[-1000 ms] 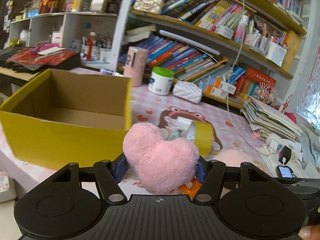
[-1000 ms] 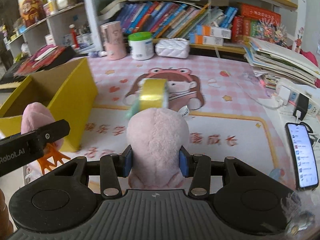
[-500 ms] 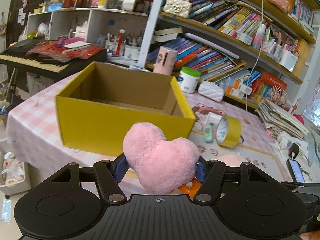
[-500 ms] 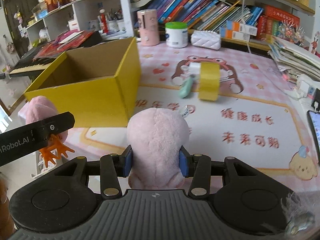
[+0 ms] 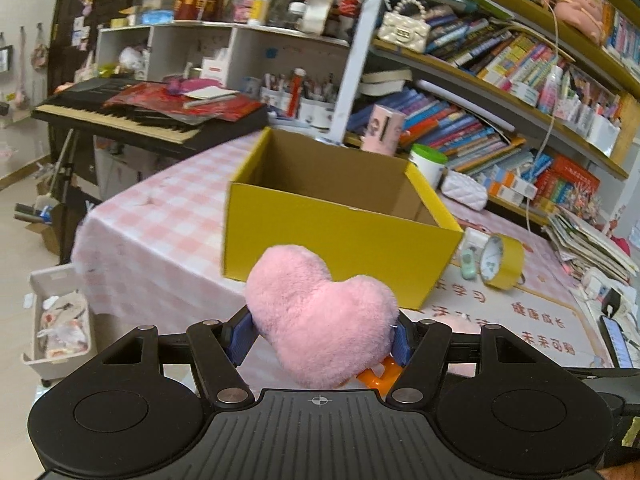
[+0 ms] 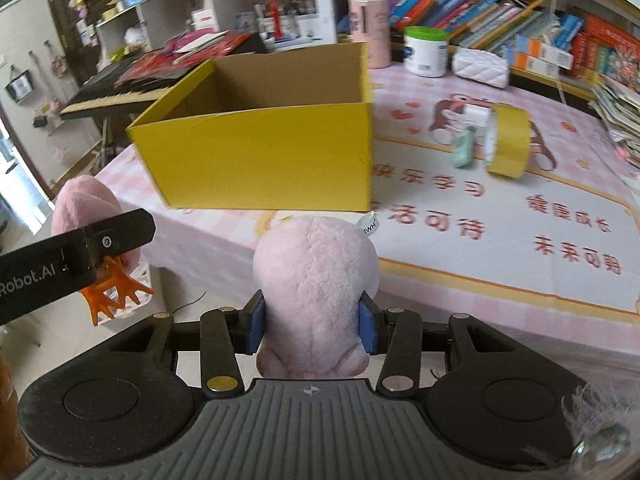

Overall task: Organize objects
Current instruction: 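Lift the pink plush toy with both grippers off the yellow tape roll, then carry the pink heart plush in the left gripper and pig plush in the right over the yellow box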

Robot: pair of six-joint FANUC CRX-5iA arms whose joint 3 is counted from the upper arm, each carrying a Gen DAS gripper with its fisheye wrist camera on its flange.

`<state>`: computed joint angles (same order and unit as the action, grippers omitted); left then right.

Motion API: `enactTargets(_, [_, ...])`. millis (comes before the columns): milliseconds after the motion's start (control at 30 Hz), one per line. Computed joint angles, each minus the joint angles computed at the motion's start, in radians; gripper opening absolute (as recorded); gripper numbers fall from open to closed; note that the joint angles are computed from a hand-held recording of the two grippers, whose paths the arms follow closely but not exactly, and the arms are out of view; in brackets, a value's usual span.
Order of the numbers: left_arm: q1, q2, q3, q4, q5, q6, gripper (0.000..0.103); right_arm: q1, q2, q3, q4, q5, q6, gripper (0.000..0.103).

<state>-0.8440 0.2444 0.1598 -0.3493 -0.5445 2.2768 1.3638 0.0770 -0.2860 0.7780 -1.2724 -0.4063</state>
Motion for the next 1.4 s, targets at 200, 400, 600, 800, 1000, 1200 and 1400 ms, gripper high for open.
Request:
enactTargets(200, [0.008,-0.047,-0.038,-0.055,-0.005,0.068,0.064,-0.002,0.044,0.055,-0.001,0.022,0.054,0.043])
enactTargets(400, [0.007,-0.072,-0.051,-0.116,-0.014,0.148,0.064,-0.01,0.074,0.094,0.009,0.042,0.118,0.043])
enactTargets(600, [-0.007,-0.08,-0.031,-0.21,0.017,0.23,0.064,-0.013,0.084,0.09,0.1,0.03,0.129,0.043])
enactTargets(800, [-0.008,-0.041,0.041,-0.271,0.06,0.252,0.065,-0.054,0.083,0.074,0.241,0.001,0.139,0.043])
enactTargets(1000, [-0.002,0.035,0.149,-0.277,0.073,0.223,0.064,-0.135,0.069,0.056,0.342,0.039,0.169,0.043])
enactTargets(1200, [0.012,0.144,0.281,-0.234,0.059,0.154,0.065,-0.24,0.061,0.046,0.378,0.114,0.22,0.043])
enactTargets(1400, [0.026,0.27,0.436,-0.184,-0.016,0.083,0.065,-0.346,0.077,0.05,0.365,0.209,0.327,0.043])
